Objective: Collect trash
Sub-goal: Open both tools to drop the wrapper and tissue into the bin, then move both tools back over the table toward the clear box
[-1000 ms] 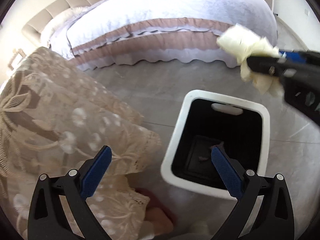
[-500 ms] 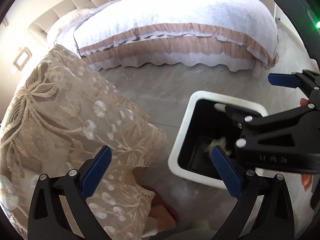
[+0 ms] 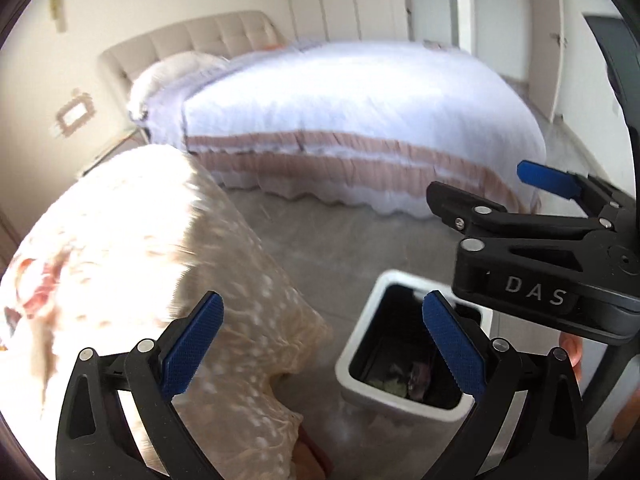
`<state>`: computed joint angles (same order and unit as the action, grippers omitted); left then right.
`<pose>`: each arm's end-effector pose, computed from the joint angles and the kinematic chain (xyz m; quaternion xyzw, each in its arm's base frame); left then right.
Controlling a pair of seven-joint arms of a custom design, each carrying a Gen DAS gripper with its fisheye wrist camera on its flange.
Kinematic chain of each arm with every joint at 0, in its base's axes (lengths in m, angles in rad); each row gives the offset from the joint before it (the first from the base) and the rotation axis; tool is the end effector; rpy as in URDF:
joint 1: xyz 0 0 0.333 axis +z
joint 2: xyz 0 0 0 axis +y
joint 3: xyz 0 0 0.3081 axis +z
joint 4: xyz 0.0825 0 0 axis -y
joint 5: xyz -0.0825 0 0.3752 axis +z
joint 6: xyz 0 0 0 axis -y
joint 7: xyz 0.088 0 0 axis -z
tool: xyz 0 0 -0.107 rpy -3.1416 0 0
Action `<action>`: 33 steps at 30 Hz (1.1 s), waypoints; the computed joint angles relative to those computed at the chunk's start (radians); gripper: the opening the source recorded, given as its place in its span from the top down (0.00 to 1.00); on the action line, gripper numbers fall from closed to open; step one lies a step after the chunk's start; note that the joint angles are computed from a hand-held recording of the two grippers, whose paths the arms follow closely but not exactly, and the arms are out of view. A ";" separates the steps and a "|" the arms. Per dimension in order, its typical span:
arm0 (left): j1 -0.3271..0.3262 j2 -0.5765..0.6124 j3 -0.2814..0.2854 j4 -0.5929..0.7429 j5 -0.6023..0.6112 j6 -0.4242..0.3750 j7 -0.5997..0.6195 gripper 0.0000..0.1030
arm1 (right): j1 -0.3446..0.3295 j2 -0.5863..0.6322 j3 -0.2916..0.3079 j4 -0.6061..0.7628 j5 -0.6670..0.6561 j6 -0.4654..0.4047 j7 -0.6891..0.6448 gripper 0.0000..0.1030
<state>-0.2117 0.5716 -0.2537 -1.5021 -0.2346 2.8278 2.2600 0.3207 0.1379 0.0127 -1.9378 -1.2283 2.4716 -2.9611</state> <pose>0.6840 -0.2833 0.4284 -0.3179 0.8639 -0.3316 0.2063 0.5795 0.2029 0.4513 -0.4325 0.7709 -0.3837 0.2673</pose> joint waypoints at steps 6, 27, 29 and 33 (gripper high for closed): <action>0.074 -0.073 -0.023 -0.072 -0.082 0.101 -0.004 0.05 | 0.052 0.066 0.009 0.138 -0.054 -0.057 -0.039 0.04; 0.235 -0.121 0.140 -0.098 -0.059 0.260 -0.268 0.05 | 0.222 0.447 -0.057 0.736 0.187 0.135 -0.495 0.04; 0.249 -0.103 0.146 -0.071 -0.053 0.243 -0.283 0.05 | 0.234 0.501 -0.057 0.818 0.237 0.123 -0.564 0.04; 0.305 -0.065 0.111 -0.018 -0.058 0.191 -0.258 0.05 | 0.254 0.639 -0.055 1.032 0.347 0.067 -0.714 0.04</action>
